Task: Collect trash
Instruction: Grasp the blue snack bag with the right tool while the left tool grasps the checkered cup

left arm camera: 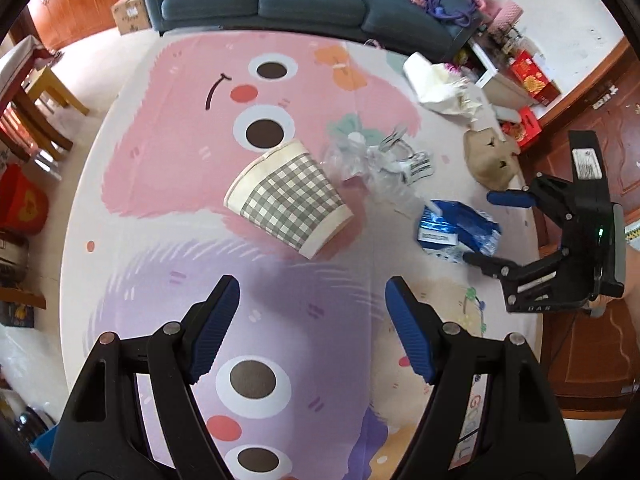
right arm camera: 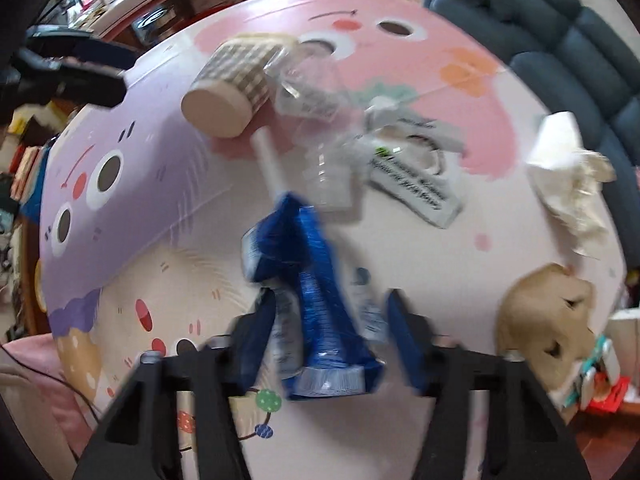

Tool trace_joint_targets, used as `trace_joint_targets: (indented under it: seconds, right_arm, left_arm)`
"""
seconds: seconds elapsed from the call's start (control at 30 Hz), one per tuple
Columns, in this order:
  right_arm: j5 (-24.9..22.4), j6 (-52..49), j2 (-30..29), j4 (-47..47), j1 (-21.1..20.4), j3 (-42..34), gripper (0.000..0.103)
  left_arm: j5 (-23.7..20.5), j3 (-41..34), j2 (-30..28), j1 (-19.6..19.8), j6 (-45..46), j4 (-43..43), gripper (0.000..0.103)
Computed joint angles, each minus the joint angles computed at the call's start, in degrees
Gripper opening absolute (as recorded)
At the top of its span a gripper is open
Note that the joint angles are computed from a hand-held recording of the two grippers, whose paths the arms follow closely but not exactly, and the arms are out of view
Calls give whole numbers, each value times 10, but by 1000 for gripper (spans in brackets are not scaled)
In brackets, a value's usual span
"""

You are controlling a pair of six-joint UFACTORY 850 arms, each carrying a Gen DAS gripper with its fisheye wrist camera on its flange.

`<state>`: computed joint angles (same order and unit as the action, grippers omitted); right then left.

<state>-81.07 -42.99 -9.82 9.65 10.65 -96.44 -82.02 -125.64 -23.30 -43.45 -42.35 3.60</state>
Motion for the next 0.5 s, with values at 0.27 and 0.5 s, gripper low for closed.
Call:
trace_joint_targets:
  seconds: [0.27, 0.5]
  right_arm:
    - [-21, -13, -8, 116, -40, -21, 22]
    - [-27, 27, -3, 142, -68, -23, 21]
  left_arm:
    - [20, 15, -6, 28, -35, -32, 75]
    - [68, 59, 6, 64, -87, -66, 75]
